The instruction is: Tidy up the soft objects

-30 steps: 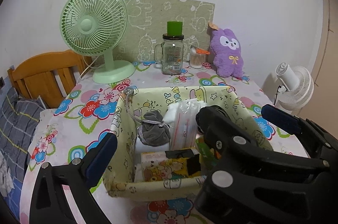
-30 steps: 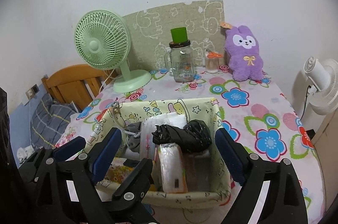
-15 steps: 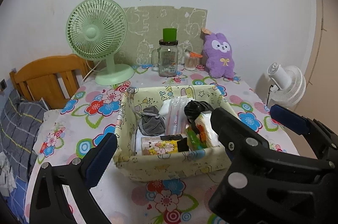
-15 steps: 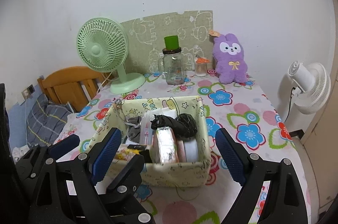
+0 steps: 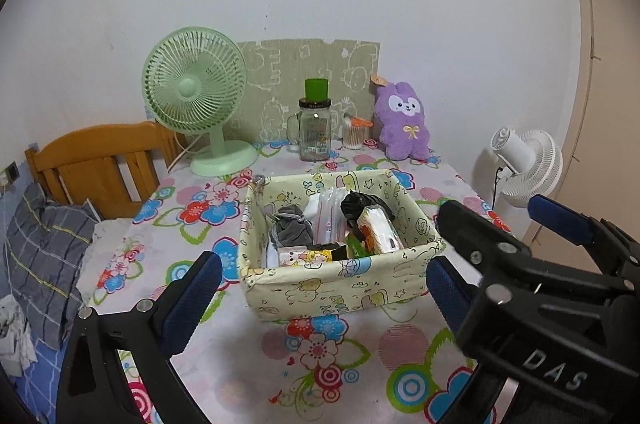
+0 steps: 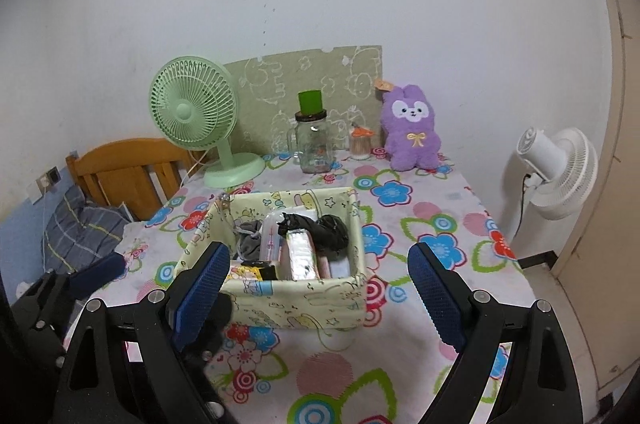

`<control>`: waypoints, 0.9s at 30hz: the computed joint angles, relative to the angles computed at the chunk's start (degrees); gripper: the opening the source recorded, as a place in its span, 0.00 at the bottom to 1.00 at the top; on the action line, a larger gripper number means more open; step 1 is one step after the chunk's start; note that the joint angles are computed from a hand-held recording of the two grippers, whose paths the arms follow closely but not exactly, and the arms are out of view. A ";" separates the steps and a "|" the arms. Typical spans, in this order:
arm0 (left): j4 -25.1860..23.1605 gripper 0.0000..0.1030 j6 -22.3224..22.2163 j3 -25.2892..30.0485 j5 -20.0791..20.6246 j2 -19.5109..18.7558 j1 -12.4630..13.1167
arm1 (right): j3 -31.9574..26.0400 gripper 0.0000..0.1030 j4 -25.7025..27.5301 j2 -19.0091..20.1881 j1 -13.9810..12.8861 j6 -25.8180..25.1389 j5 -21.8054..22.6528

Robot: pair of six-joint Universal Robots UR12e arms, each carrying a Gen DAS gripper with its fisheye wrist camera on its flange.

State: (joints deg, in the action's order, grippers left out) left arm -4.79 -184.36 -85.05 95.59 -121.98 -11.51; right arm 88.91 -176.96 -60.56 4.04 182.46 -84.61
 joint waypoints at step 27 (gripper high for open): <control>9.78 1.00 -1.76 -9.61 3.12 5.82 0.42 | 9.71 0.94 -8.75 -6.41 -0.40 1.15 -7.12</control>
State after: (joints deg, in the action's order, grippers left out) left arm 4.99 -186.12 -94.66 98.71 -116.16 -11.09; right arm 98.62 -185.71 -66.98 3.64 183.62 -91.74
